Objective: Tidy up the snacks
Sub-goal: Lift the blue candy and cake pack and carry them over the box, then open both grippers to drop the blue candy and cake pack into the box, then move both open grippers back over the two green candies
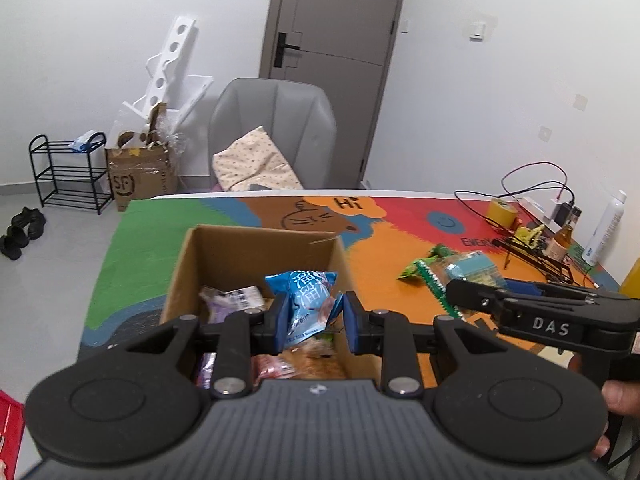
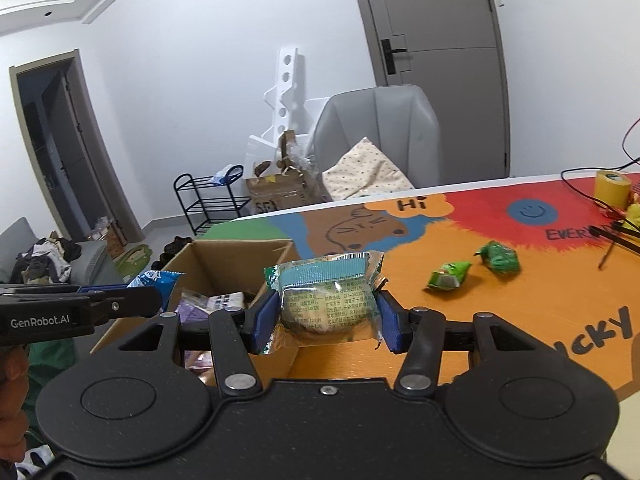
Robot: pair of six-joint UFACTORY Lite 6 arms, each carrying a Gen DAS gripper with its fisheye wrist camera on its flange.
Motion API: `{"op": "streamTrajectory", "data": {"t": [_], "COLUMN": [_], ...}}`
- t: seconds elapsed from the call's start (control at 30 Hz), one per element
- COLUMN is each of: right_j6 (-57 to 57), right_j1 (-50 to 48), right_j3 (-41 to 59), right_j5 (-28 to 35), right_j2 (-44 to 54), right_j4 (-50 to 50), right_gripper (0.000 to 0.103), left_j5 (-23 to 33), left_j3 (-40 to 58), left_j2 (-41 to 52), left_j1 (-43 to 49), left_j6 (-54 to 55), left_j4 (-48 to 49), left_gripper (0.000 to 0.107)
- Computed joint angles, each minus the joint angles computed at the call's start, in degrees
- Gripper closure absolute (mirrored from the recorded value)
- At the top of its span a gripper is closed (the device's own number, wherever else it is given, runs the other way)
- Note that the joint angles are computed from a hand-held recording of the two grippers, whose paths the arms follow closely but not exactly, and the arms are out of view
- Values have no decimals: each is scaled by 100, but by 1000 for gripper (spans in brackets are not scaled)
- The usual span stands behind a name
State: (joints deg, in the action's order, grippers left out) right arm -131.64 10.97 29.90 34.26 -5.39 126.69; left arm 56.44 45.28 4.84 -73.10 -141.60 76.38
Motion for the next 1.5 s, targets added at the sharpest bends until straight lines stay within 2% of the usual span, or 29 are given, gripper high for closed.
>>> {"op": "streamTrajectory", "data": {"t": [0.27, 0.47, 0.63, 0.8, 0.97, 1.0, 1.13, 1.5], "right_j6": [-128, -342, -505, -551, -477, -360, -269, -263], "right_j1": [410, 738, 1032, 1281, 1478, 1502, 1547, 1048], "right_j3": [206, 531, 867, 1264, 1610, 1703, 1823, 1127], "right_j5": [-164, -328, -492, -639, -598, -548, -521, -633], "right_j2": [199, 527, 864, 1236, 1516, 1583, 1672, 1058], "right_j4": [311, 621, 831, 929, 938, 850, 921, 918], "right_gripper": [53, 53, 53, 53, 52, 52, 33, 21], "left_j5": [-150, -686, -868, -831, -779, -769, -819, -729], "left_j3": [-668, -926, -970, -932, -1024, -1041, -1102, -987], "left_j2": [-466, -553, -507, -509, -635, -648, -657, -477], "left_j1": [81, 418, 686, 813, 788, 783, 835, 792], "left_j6": [-282, -513, -475, -147, -16, -29, -116, -426], "left_j4": [-47, 275, 320, 211, 226, 244, 315, 564], "left_gripper": [80, 78, 73, 50, 39, 36, 34, 18]}}
